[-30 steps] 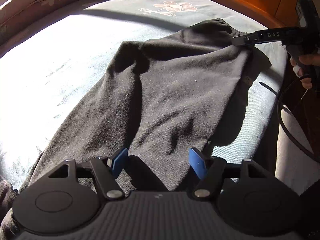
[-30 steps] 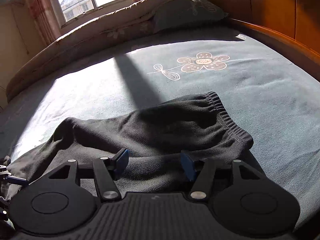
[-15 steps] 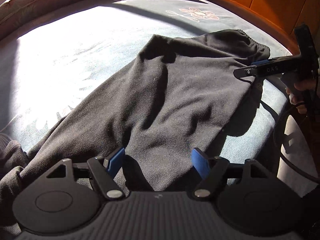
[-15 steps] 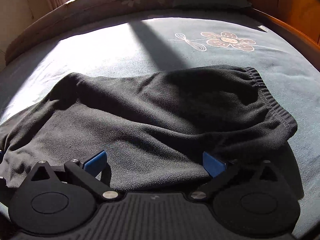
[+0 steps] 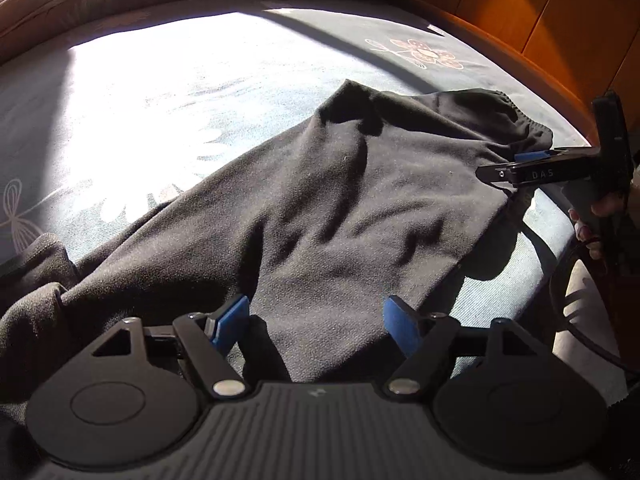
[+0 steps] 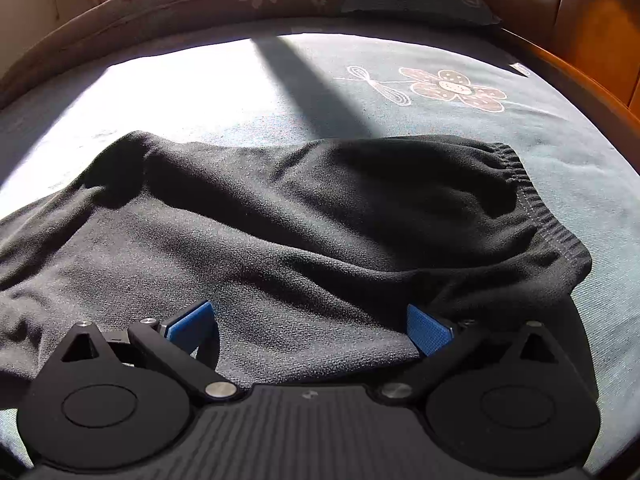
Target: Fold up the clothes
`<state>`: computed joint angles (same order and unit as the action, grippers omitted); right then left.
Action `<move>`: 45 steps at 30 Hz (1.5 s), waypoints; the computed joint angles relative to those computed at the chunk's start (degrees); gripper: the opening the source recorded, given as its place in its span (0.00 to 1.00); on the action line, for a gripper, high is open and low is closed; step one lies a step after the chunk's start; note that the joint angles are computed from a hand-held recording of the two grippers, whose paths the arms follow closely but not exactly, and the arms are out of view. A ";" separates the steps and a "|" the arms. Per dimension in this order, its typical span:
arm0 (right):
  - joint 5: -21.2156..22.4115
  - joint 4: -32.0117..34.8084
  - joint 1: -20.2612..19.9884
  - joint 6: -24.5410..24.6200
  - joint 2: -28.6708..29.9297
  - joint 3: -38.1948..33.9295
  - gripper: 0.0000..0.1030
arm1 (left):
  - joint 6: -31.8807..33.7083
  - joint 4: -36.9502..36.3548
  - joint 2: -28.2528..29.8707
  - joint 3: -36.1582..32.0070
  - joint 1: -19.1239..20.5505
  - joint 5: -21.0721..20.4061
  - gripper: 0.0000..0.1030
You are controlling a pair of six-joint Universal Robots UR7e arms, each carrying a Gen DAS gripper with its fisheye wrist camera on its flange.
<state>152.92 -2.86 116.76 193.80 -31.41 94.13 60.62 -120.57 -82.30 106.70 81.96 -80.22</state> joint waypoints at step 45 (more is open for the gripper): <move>-22.33 7.05 2.36 -1.14 6.56 -13.12 1.00 | -18.48 47.61 32.29 -44.95 2.33 -11.22 0.90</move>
<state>130.59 4.19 119.12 192.66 -24.85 81.00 42.14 -72.95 -50.02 61.75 84.28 -91.44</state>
